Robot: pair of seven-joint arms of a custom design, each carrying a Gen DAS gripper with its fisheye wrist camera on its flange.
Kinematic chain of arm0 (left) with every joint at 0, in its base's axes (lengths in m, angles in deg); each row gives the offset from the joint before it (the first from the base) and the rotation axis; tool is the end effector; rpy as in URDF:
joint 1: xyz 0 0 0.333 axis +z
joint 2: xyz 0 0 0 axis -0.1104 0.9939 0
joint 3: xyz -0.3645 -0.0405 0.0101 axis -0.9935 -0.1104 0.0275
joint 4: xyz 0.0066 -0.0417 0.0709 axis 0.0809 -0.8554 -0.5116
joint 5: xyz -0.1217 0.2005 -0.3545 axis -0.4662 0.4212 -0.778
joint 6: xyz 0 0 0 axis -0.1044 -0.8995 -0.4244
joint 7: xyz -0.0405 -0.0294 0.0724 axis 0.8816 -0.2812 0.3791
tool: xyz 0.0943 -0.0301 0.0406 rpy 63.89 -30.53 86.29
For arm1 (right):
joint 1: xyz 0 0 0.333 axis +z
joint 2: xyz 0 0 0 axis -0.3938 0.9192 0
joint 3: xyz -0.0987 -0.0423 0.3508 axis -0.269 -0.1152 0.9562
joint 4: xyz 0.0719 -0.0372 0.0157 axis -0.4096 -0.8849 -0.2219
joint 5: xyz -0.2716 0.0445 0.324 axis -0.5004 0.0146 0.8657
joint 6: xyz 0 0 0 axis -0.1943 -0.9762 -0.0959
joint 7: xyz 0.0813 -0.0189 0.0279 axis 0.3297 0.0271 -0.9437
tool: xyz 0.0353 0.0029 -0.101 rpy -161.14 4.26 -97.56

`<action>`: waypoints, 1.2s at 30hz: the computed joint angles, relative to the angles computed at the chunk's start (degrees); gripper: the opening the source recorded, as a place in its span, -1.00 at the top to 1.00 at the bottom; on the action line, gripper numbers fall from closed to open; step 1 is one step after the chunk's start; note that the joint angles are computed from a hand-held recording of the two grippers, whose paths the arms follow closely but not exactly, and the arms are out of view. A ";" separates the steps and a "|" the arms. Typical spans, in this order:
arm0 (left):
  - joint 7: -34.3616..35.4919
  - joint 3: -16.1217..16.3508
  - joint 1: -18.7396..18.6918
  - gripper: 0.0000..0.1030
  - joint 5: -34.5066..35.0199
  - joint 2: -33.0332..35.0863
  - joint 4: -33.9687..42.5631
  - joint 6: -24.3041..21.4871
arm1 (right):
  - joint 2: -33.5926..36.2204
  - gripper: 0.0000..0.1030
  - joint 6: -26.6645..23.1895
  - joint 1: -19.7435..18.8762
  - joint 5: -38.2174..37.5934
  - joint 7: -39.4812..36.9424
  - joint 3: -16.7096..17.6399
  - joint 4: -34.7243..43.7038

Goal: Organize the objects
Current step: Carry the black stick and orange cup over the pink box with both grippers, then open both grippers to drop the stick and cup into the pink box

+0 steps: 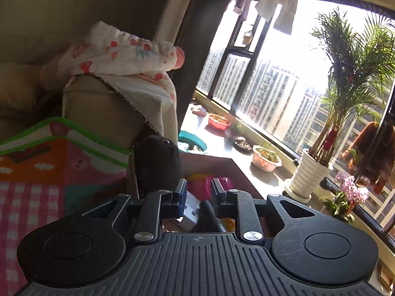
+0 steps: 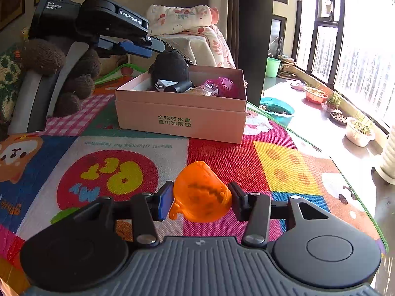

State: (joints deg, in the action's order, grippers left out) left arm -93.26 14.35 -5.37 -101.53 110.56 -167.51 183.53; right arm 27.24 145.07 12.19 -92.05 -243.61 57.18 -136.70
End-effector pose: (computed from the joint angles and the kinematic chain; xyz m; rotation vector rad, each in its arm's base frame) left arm 0.7083 -0.1501 0.4176 -1.2141 2.1830 -1.6115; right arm 0.4618 0.4103 0.3772 -1.4922 1.8930 -0.9782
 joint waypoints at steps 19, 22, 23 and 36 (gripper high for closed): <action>-1.96 3.78 3.43 0.55 1.52 -3.23 -6.81 -4.37 | -0.07 -0.35 1.81 -6.81 -10.25 14.38 -4.39 8.81; -3.82 3.52 3.61 0.55 2.37 -2.49 -5.55 -5.06 | -0.39 -0.34 -0.62 -6.79 -6.19 7.97 -3.48 7.35; -4.28 3.37 3.55 0.55 2.70 -2.26 -5.14 -5.00 | -0.64 -0.31 -0.46 -6.86 -4.84 5.25 -3.23 6.40; -25.17 4.68 -4.95 -0.41 31.94 3.30 0.79 13.77 | 7.38 -0.08 5.63 -6.02 2.74 -17.68 -5.27 9.60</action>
State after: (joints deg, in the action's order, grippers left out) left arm -118.43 19.03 -10.32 -69.59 113.86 -166.71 197.30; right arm 34.62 150.70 6.17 -89.31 -261.29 51.91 -127.10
